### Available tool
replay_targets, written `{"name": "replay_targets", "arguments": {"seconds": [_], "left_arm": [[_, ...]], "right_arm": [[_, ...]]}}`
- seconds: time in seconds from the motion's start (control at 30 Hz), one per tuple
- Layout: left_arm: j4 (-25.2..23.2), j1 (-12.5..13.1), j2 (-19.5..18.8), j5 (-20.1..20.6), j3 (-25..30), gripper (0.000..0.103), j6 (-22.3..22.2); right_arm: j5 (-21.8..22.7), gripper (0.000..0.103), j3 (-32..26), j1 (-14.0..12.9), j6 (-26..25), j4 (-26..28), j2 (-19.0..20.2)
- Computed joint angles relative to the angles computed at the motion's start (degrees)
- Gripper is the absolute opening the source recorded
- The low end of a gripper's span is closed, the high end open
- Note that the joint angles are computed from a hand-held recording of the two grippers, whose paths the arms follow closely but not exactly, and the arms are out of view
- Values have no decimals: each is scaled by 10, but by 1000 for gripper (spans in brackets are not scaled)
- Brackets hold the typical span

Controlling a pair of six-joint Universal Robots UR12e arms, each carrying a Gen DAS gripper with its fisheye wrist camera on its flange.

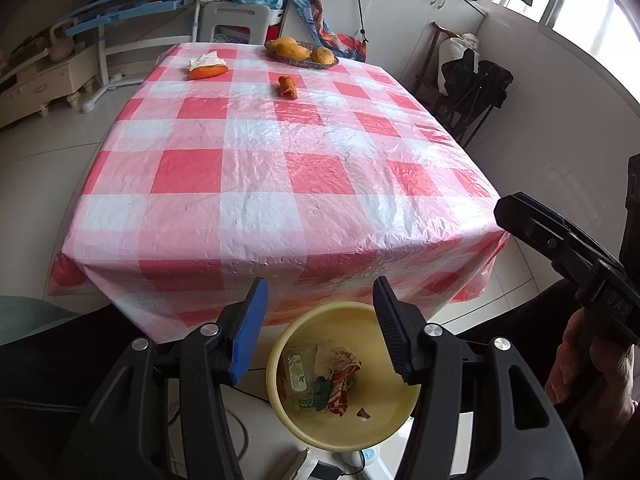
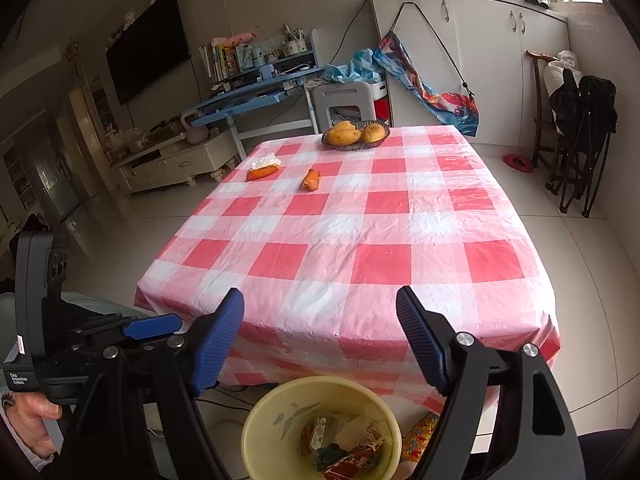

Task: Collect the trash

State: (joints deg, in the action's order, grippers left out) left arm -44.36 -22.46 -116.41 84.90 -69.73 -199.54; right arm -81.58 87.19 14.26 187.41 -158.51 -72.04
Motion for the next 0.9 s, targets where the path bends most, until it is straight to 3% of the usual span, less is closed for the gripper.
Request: {"name": "replay_targets", "arguments": {"seconds": [0.9], "left_arm": [[6,2,0,3,-2,52,-12]], "right_arm": [[-1,75,-1,2,-4,3,1]]}}
